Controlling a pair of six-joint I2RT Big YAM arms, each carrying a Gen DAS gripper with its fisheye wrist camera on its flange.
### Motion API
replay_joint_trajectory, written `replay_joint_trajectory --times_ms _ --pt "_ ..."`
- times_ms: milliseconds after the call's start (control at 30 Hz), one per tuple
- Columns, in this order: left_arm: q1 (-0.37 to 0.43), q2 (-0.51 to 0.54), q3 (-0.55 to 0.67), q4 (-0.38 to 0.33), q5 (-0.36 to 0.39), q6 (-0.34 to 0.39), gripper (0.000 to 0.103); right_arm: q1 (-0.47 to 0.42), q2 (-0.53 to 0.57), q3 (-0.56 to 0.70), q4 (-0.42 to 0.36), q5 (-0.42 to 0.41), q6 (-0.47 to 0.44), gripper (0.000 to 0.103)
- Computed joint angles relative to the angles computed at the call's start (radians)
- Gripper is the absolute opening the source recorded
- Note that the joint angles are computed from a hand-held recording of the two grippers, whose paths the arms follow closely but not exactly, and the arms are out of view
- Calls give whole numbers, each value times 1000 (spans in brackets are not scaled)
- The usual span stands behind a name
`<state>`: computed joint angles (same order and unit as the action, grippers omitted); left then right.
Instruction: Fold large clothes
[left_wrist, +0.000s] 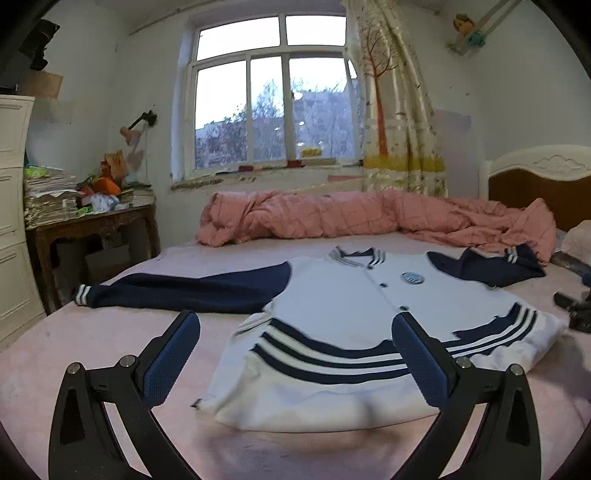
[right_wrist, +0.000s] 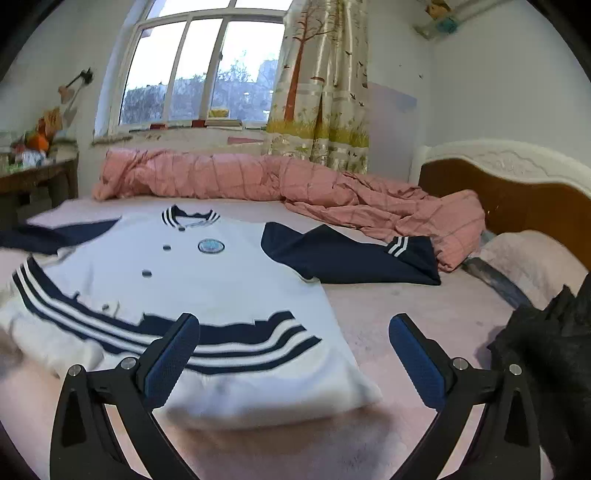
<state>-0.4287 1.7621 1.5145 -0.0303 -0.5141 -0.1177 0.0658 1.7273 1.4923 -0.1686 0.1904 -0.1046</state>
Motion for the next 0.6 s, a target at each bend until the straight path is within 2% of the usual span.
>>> replay_joint_trajectory --times_ms 33,67,100,133,200,233,333,367,400,433,467,533,600 --pt "-2 1 4 -10 19 -20 103 1 -5 -2 -10 -22 -4 103" --pt "0 -5 -11 11 42 -39 103 2 -9 -1 -18 -49 0 103" --pt "2 -9 -25 42 54 -52 103 2 -13 -4 -19 -73 8 103" --pt "3 -17 -54 102 57 -56 103 -1 -18 -6 -22 -119 26 103" --pt "-5 -24 -85 176 3 -60 103 -9 -21 -3 -35 -191 74 103" --pt "-7 -24 -83 170 -18 -69 103 -12 -18 1 -42 -202 86 103" --pt "6 -30 -87 155 48 -106 103 -22 -4 18 -68 -208 137 103" --pt "9 -29 -88 160 64 -109 103 -22 -3 8 -45 -196 148 103" --pt "9 -25 -89 168 60 -100 103 -21 -8 -15 4 -170 159 103" --pt "5 -20 -86 169 45 -80 103 -21 -9 -22 20 -153 162 103" --pt "1 -15 -82 171 36 -53 103 -20 -5 -12 2 -144 150 103" --pt "-10 -9 -81 174 20 -7 103 -27 10 34 -86 -208 96 103" --pt "-22 -1 -74 163 -5 14 103 -25 12 40 -99 -200 91 103"
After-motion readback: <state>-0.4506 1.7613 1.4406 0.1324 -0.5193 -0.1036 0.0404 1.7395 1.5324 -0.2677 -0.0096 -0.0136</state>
